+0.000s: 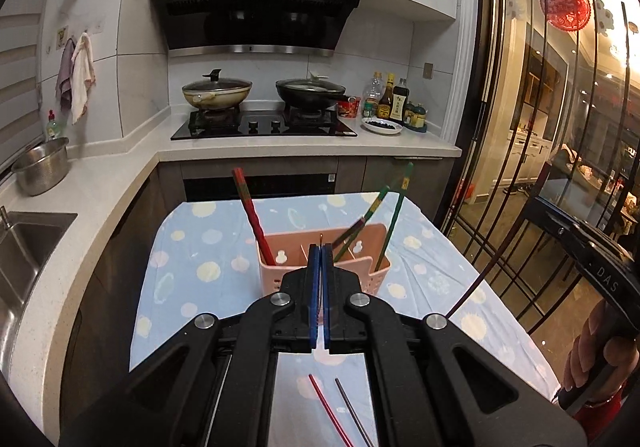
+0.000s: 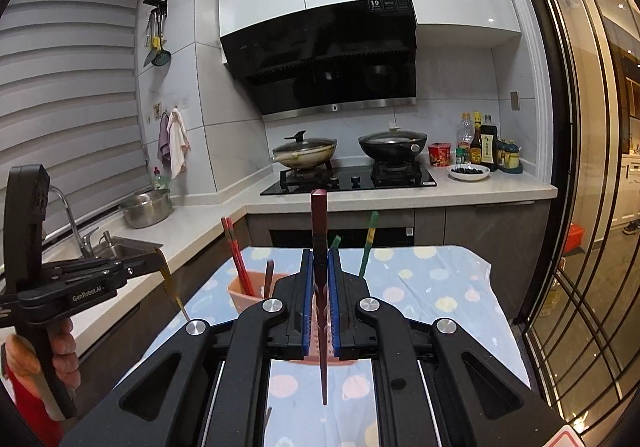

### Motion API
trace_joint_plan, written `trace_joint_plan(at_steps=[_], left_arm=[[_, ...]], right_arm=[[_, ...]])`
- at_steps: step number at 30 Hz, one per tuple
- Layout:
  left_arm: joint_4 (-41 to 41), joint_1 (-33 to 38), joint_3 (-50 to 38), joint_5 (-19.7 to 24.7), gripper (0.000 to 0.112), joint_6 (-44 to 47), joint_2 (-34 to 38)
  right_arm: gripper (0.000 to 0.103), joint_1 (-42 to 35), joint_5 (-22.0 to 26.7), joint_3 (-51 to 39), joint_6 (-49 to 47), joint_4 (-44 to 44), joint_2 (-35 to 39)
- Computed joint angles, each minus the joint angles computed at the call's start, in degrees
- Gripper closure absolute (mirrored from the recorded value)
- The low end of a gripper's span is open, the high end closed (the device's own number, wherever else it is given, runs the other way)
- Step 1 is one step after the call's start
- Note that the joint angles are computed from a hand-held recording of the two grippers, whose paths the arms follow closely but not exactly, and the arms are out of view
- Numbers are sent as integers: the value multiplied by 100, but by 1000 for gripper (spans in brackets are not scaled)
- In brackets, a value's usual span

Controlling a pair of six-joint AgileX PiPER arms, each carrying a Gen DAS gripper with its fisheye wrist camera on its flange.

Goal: Organize utensils
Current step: 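Lift the gold spoon and dark red chopstick and carry them over the pink holder, then open both tools to drop the spoon and chopstick into the holder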

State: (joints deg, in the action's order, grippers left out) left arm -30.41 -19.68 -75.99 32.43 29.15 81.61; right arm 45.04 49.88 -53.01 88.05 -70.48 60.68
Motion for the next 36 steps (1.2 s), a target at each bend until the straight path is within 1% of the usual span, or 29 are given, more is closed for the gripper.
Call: trace_joint_plan(at_steps=[4,9,12,17,21,25,27,30,31,32,34,35,36], left_arm=[[379,-81,-779,34,112,-460,475],[763,-147,-1659,181,112,-865,1137],[1127,-216,-2171,315,112,-1198,1569],[1067,-178,-2748,599,112,-1235,2147],[1182,-200,-2981,705,112,-1356,2480],[1233,-184,-3067,786,112,-1404,2697],[1222,-152,-3086,825,111,-1419,2751],[1207,-105,-3059,835,111,-1445,2755],[1208,-94,-3004,805,111,-1464,2716],[1220,-85,-2964,796,110,-1490,2681],[1202,-57,-2914,803,100,-1512,2629],[1273,-60,-2859,770,88,-1590,2581],[1348,-68,-2788,712,83,-1668,2527]], right_arm=[[96,-900,-807,-652,-609,335,286],[96,-1715,-1550,-1437,-1113,774,903],[96,-1991,-1814,-1841,-1249,929,1310],[96,-2263,-2152,-2346,-1556,1326,1979],[96,-2305,-2292,-2407,-1682,1514,2384],[96,-2314,-2290,-2362,-1836,1658,2641],[96,-2291,-2211,-2370,-1894,1671,2731],[95,-2213,-2076,-2323,-1715,1457,2740],[91,-2169,-2017,-2283,-1524,1263,2722],[90,-2139,-1955,-2268,-1439,1157,2708],[86,-2071,-1860,-2196,-1257,950,2627],[84,-2042,-1830,-2136,-1170,866,2566],[80,-2005,-1794,-2068,-1082,780,2491]])
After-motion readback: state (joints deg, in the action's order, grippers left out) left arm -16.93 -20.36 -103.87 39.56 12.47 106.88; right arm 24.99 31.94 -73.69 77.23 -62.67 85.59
